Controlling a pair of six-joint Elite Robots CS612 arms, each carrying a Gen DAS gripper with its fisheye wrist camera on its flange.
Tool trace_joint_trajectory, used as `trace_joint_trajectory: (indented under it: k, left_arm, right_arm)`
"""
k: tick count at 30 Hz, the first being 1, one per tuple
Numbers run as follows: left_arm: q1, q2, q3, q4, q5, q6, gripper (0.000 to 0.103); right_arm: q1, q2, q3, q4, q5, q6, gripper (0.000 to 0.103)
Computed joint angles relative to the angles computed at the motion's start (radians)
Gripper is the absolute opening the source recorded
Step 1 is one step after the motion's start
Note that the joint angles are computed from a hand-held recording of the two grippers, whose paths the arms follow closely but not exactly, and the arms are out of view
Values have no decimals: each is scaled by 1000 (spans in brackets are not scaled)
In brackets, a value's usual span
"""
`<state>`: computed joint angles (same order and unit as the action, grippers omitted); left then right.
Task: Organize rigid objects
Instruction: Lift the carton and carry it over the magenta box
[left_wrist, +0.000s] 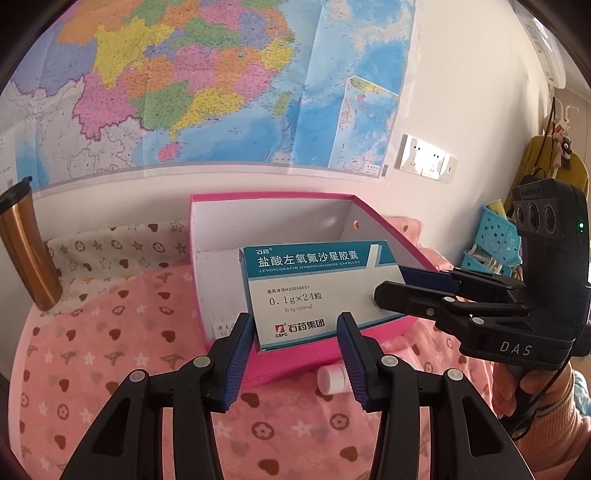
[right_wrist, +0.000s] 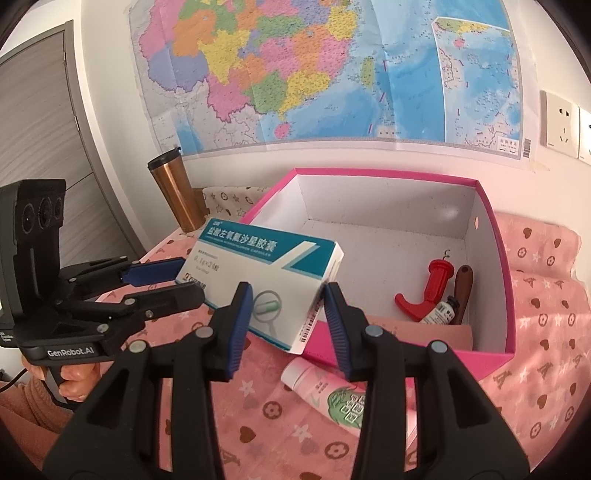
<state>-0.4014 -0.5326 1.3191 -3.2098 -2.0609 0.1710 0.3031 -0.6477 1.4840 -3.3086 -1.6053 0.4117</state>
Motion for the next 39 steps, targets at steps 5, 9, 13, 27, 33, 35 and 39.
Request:
trace_joint_trajectory:
  k: [5, 9, 13, 27, 33, 35, 39]
  left_arm:
    - [-2, 10, -25, 11, 14, -5, 46]
    - [-5, 16, -40, 18, 29, -5, 46]
    - [-5, 22, -53, 16, 34, -9, 46]
    - [-8, 50, -106, 71, 64, -15, 46]
    - [-9, 62, -129, 109, 75, -23, 46]
    - [-10, 65, -134, 120, 79, -24, 46]
    - [-11, 70, -142, 135, 85, -25, 46]
  right_arm:
    - [-12, 7, -14, 3, 22, 13, 43]
    - [-15, 13, -31, 19, 18, 5, 43]
    - [-18, 19, -46, 34, 19, 5, 43]
    - [-38, 56, -96, 76, 69, 37, 43]
    - [-40, 71, -119, 102, 70, 33, 43]
    - [-41, 74, -126, 116, 74, 30, 43]
    - [-43, 80, -136, 133, 80, 29, 43]
